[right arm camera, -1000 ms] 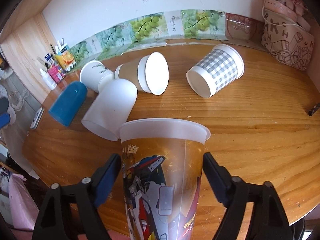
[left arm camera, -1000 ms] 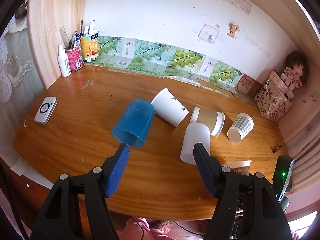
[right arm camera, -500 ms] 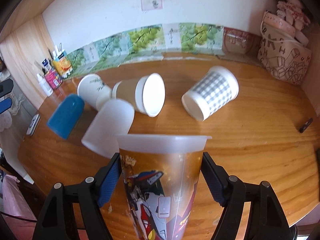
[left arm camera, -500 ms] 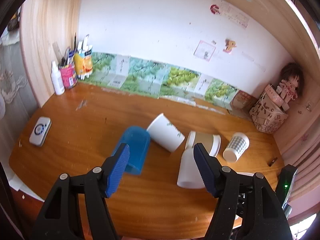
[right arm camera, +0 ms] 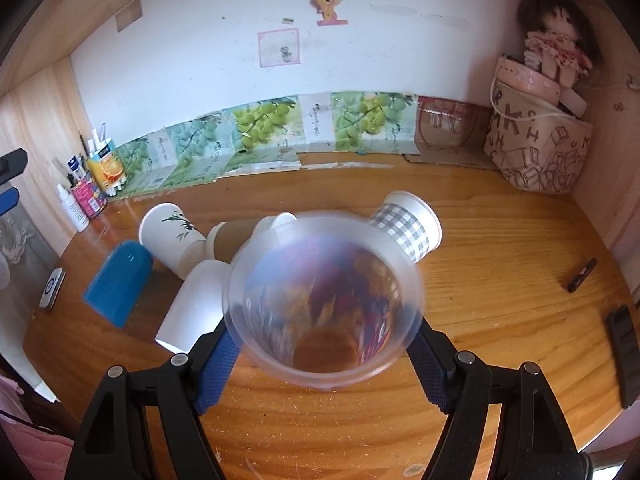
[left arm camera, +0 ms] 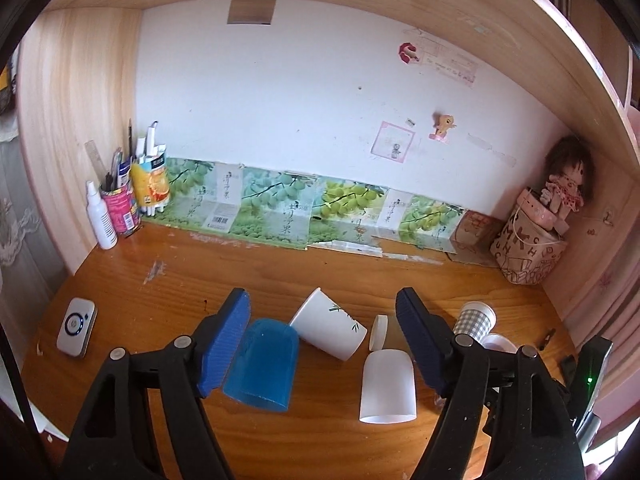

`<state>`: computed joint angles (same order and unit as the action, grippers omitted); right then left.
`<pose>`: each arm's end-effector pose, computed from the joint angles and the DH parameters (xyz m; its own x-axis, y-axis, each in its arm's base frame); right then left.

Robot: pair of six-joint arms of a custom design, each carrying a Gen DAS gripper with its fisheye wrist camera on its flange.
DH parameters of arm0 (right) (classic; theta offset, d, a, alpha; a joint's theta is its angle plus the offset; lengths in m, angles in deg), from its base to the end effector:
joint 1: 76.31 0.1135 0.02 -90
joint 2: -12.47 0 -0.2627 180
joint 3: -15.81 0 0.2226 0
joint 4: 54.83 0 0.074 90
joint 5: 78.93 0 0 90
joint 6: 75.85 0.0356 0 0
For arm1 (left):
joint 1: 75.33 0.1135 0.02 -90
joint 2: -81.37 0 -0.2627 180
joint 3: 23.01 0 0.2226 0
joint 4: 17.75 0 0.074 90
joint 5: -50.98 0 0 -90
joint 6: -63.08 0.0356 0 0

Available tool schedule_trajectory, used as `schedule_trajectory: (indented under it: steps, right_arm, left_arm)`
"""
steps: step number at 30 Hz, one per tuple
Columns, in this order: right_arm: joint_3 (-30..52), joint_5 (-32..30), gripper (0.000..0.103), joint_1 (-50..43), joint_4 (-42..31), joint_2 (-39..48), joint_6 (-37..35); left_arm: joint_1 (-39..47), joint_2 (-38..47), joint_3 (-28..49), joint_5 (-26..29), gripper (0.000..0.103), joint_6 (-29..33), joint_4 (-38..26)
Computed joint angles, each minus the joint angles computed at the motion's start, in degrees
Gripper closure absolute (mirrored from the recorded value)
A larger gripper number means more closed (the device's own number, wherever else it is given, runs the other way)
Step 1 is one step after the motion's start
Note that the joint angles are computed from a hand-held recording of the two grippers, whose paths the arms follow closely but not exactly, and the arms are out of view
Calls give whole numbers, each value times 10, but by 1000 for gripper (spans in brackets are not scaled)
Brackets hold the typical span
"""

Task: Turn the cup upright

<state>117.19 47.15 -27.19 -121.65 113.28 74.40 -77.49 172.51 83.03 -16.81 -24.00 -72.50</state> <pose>0.2340 0.2382 0.2797 -0.6930 0.2715 -0.6678 0.2939 0.9523 0.0822 0.3217 -0.0256 0.3648 -0.6229 0.0707 -0.7791 0.3571 0.9118 -0.2028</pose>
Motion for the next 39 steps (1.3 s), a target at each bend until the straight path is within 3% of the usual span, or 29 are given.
schedule_trajectory:
  steps: [17, 23, 29, 33, 39]
  right_arm:
    - [33, -39, 23, 34, -58, 52, 93]
    - [49, -60, 20, 58, -82, 29, 58]
    - [99, -57, 19, 80, -113, 20, 1]
    - [153, -42, 18, 94, -169, 11, 6]
    - [233, -36, 18, 103, -242, 9, 34]
  left_arm:
    - [7, 32, 32, 40, 19, 54, -25]
    - [-7, 23, 24, 33, 17, 43, -33]
    - [-33, 22, 21, 14, 17, 2, -89]
    - [-58, 2, 4, -10, 17, -23, -99]
    - [-72, -10, 10, -32, 17, -53, -162]
